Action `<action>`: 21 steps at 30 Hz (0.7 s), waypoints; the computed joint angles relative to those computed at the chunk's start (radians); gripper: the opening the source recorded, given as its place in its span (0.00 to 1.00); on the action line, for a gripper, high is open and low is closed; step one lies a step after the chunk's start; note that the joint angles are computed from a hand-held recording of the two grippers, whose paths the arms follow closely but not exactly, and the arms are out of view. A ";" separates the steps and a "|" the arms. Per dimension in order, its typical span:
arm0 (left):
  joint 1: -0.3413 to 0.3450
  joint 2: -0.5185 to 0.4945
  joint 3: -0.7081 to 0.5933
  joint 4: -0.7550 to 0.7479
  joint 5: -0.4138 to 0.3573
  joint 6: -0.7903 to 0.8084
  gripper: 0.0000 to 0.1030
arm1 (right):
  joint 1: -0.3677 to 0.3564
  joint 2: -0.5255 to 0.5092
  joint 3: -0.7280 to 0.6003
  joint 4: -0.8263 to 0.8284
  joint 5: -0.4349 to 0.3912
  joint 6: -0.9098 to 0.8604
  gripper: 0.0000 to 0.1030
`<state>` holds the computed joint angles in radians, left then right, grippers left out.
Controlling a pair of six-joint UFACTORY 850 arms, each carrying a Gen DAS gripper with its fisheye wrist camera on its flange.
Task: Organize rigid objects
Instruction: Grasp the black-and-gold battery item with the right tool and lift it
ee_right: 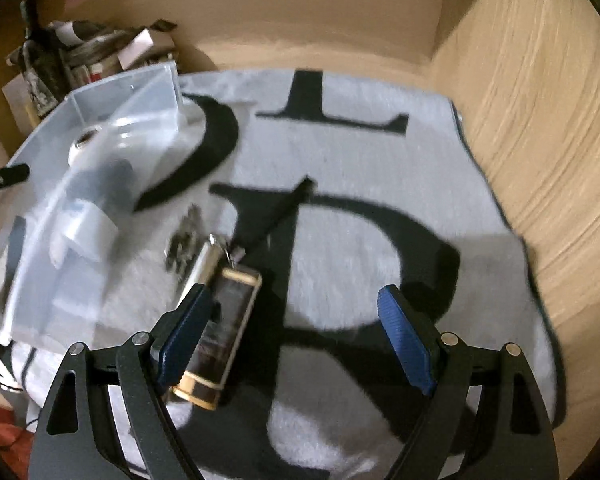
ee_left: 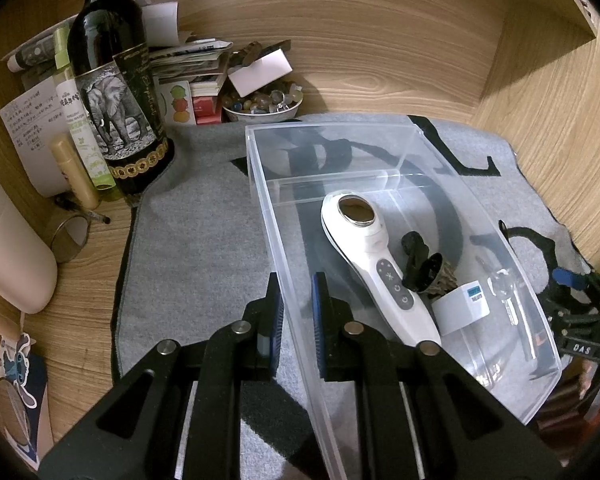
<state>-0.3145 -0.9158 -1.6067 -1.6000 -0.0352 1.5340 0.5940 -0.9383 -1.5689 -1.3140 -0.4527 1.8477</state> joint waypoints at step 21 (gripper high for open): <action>0.000 0.000 0.002 -0.035 -0.003 0.032 0.12 | 0.008 0.020 0.046 -0.200 0.060 0.202 0.21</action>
